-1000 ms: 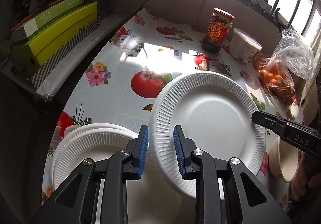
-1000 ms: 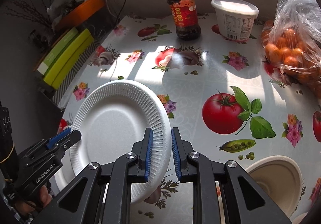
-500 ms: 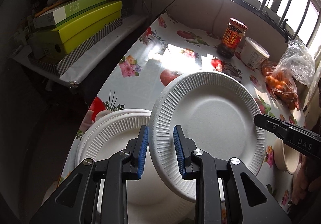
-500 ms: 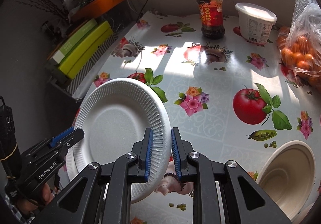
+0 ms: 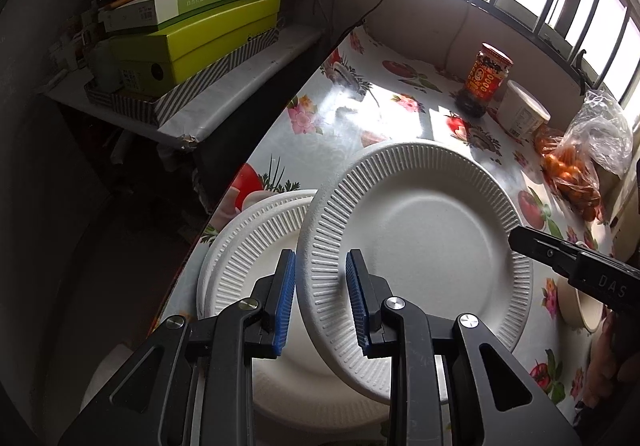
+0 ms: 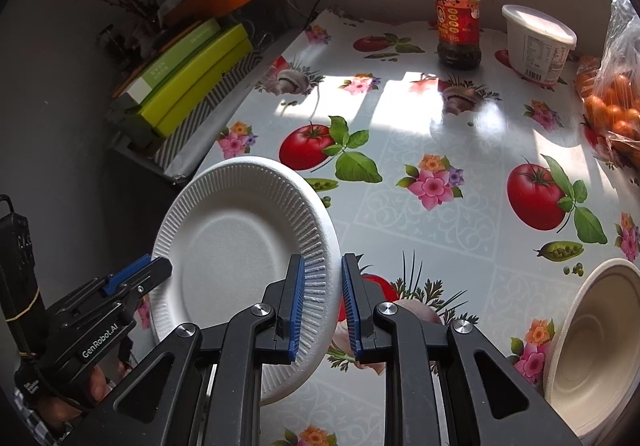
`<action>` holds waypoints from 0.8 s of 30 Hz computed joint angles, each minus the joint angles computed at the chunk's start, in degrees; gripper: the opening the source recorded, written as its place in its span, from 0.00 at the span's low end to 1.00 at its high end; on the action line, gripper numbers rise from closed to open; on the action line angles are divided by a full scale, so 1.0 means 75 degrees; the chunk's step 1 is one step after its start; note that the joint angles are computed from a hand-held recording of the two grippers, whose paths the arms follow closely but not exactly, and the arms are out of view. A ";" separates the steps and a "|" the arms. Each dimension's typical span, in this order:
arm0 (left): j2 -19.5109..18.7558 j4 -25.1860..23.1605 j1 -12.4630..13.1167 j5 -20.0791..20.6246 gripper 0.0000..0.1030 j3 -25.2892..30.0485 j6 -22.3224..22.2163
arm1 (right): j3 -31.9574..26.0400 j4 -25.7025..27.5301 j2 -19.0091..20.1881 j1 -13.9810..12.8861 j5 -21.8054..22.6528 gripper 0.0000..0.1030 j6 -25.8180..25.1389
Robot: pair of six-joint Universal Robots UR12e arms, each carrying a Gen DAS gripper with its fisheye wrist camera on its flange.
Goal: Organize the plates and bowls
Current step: 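Lift the held plate off the table with both tools, then carry the plate over the plate stack and lower it on top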
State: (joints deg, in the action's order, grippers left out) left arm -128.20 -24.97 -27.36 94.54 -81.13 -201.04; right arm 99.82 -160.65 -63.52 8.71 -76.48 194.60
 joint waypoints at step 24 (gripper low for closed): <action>0.0250 0.0107 0.0175 0.0126 0.26 -0.0618 -0.0213 | -0.0294 0.0371 0.0275 0.0342 -0.0046 0.18 -0.0122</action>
State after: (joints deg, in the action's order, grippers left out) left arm -126.33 -24.17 -26.05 95.48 -85.76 -202.64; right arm 97.61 -157.87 -61.46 11.27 -76.82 193.68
